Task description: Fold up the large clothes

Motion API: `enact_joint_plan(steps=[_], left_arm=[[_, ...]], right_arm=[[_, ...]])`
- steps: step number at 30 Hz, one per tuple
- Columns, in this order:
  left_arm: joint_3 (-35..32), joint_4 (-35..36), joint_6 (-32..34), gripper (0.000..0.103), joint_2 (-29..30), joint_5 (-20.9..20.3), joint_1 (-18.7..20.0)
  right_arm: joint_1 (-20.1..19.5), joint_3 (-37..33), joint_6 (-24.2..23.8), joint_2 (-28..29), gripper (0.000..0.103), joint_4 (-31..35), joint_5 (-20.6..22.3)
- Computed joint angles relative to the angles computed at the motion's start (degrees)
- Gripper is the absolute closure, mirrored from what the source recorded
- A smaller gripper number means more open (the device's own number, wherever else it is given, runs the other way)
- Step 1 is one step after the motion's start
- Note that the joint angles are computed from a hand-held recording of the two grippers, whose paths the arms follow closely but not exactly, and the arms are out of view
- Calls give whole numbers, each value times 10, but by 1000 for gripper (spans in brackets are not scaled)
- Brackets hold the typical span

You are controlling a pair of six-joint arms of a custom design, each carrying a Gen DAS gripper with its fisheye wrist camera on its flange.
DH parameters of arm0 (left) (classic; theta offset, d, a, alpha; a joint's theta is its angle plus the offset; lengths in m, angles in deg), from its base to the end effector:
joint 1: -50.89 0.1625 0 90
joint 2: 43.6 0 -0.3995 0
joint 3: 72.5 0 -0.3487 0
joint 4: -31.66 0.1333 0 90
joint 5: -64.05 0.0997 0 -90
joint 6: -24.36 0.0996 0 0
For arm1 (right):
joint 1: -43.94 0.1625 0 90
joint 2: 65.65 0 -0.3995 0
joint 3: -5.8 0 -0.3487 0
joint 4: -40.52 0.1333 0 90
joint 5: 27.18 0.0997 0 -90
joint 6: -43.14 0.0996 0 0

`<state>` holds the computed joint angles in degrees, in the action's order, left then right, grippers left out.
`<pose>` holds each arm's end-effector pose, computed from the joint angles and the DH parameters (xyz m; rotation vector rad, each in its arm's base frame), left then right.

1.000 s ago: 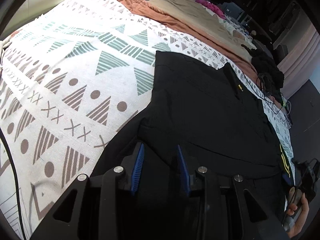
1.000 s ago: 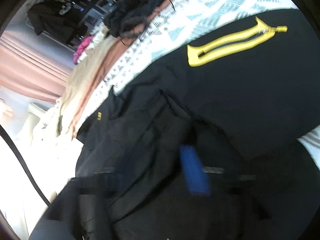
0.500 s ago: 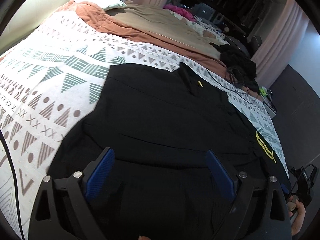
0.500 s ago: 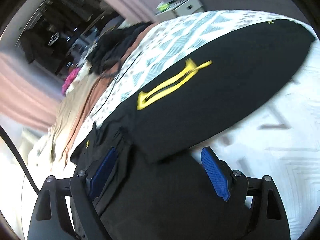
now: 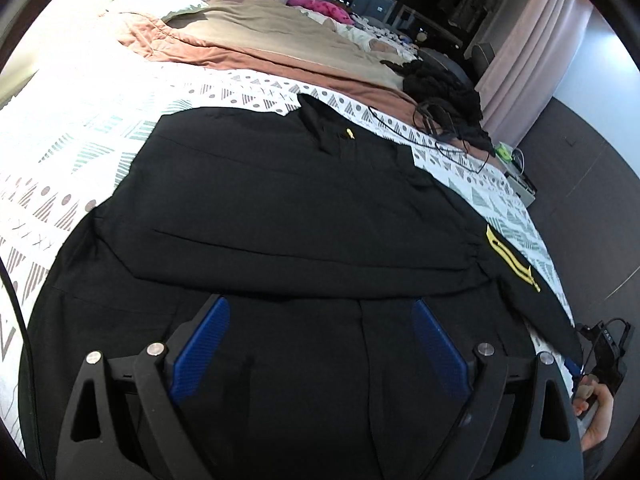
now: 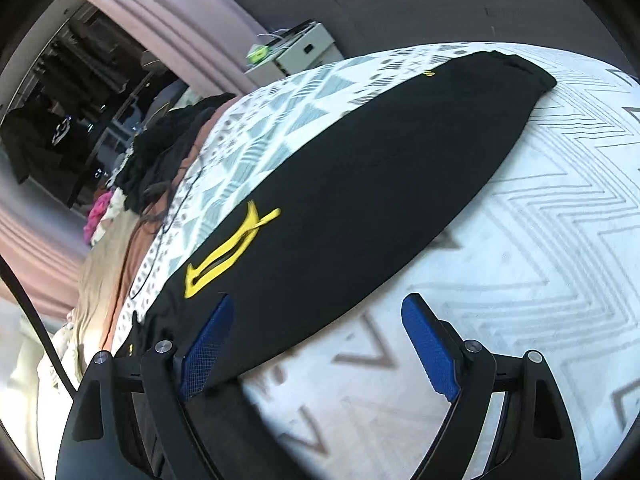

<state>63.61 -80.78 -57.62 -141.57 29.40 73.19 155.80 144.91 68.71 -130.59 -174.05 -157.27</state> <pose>-0.1954 -0.3128 0.2613 -0.1264 2.4077 -1.1306 0.2081 -0.3330 0.2172 -0.5057 -2.4644 1.4321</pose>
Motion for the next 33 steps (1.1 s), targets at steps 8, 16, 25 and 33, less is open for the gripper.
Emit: enact_joint_plan(steps=[8,16,25,33], left_arm=[[-7,2,11,8,38,-5,11],[-13,24,17,8,47,-9,14],[-7,56,-11,8,8,-4,0],[-3,105,-48,8,-49,3,-20]], right_arm=[[-54,16,9,-30,25,-3,29],[-81,-10,-39,-1,81,-36,50],[-34,-9,-111,12,101,-132,88],[85,-56,-166,50,102,-171,93]])
